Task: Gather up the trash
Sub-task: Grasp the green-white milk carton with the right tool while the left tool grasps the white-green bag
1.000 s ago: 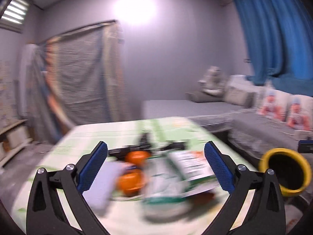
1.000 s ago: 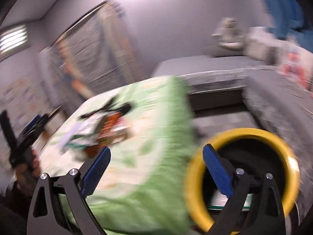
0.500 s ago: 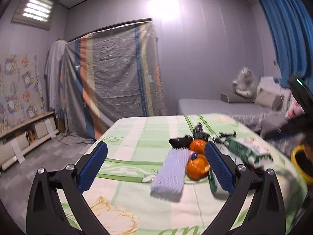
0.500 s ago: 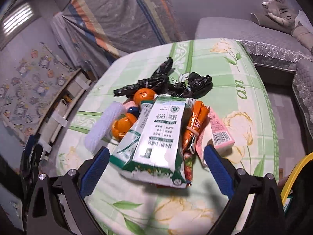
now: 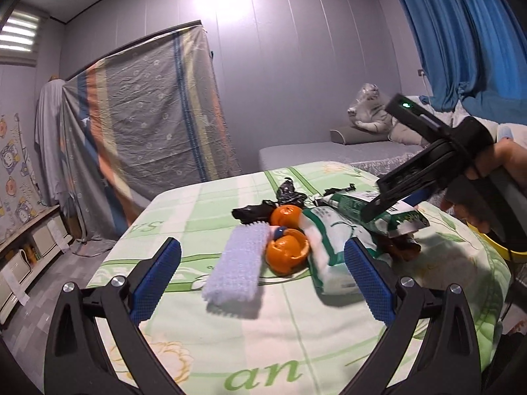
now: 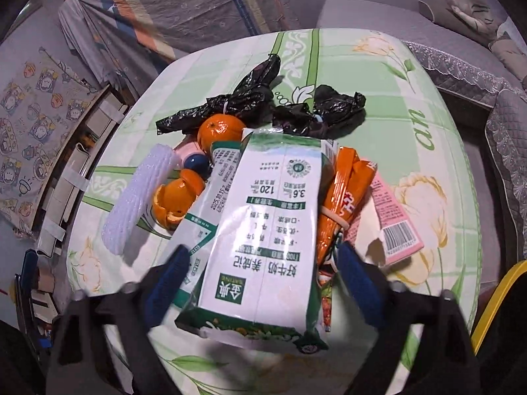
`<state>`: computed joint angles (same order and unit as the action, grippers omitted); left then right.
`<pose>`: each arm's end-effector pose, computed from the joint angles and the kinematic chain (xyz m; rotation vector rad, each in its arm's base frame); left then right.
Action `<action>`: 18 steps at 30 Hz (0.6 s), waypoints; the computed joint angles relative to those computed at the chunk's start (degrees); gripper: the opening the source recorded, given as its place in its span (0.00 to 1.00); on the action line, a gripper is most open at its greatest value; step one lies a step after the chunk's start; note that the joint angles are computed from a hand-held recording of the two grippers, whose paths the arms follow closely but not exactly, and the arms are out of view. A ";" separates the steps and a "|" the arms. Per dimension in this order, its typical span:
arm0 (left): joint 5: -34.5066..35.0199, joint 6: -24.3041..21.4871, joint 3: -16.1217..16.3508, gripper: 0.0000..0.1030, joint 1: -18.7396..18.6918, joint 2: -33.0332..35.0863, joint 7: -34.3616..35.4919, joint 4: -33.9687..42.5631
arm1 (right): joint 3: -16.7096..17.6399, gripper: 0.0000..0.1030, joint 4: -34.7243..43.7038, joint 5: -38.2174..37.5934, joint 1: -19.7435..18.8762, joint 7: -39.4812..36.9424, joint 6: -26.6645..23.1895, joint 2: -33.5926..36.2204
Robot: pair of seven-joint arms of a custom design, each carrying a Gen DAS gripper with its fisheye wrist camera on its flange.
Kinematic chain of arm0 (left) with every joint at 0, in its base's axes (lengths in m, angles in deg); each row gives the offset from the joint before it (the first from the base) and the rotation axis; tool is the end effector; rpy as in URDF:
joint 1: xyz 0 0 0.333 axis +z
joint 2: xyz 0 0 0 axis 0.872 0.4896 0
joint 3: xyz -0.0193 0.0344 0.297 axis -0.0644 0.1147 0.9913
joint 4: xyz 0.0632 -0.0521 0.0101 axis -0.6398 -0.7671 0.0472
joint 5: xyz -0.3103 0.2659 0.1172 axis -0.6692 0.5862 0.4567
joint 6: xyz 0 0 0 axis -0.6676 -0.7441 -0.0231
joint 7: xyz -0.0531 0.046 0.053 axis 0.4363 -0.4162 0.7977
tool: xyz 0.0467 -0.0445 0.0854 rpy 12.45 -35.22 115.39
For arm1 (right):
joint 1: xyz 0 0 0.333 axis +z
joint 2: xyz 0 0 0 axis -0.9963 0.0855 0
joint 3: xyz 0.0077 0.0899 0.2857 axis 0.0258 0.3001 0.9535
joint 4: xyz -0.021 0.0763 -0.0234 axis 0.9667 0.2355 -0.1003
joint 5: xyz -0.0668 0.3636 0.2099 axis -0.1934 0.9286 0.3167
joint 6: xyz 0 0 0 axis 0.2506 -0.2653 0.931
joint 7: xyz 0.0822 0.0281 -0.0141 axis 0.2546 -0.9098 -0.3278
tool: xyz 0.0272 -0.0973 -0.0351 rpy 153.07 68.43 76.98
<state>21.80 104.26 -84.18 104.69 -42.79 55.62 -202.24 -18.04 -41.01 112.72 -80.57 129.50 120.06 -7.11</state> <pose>0.4412 -0.2282 0.4690 -1.3863 1.4108 -0.8496 0.6708 0.0872 0.5040 -2.1914 1.4127 -0.0164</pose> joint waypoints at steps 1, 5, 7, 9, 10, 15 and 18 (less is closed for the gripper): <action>0.23 -0.22 0.05 0.92 -0.19 0.85 0.35 0.32 | 0.05 0.63 0.94 0.16 -0.13 -0.19 -1.52 0.74; 1.35 -1.14 0.12 0.92 -0.81 3.50 1.75 1.16 | 0.27 0.61 0.93 3.45 -1.13 -3.16 -2.18 0.69; 2.24 -2.73 -0.06 0.92 -0.96 5.04 2.53 1.89 | 0.18 0.60 0.83 6.36 -2.00 -4.95 -2.75 0.06; 3.26 -3.57 0.32 0.92 -1.41 7.50 3.11 2.62 | -0.19 0.60 0.71 9.95 -3.07 -7.01 -3.21 -0.87; 3.75 -3.68 0.80 0.92 -1.91 9.43 3.49 3.05 | -0.49 0.60 0.72 11.89 -3.68 -7.73 -3.64 -1.33; 6.58 -2.97 2.68 0.92 -4.36 18.91 6.45 5.70 | -2.17 0.60 -0.66 19.30 -6.09 -12.14 -5.96 -4.06; 8.42 -3.62 3.01 0.92 -5.39 26.32 8.87 8.72 | -3.35 0.60 -2.44 22.83 -7.00 -15.09 -7.71 -6.01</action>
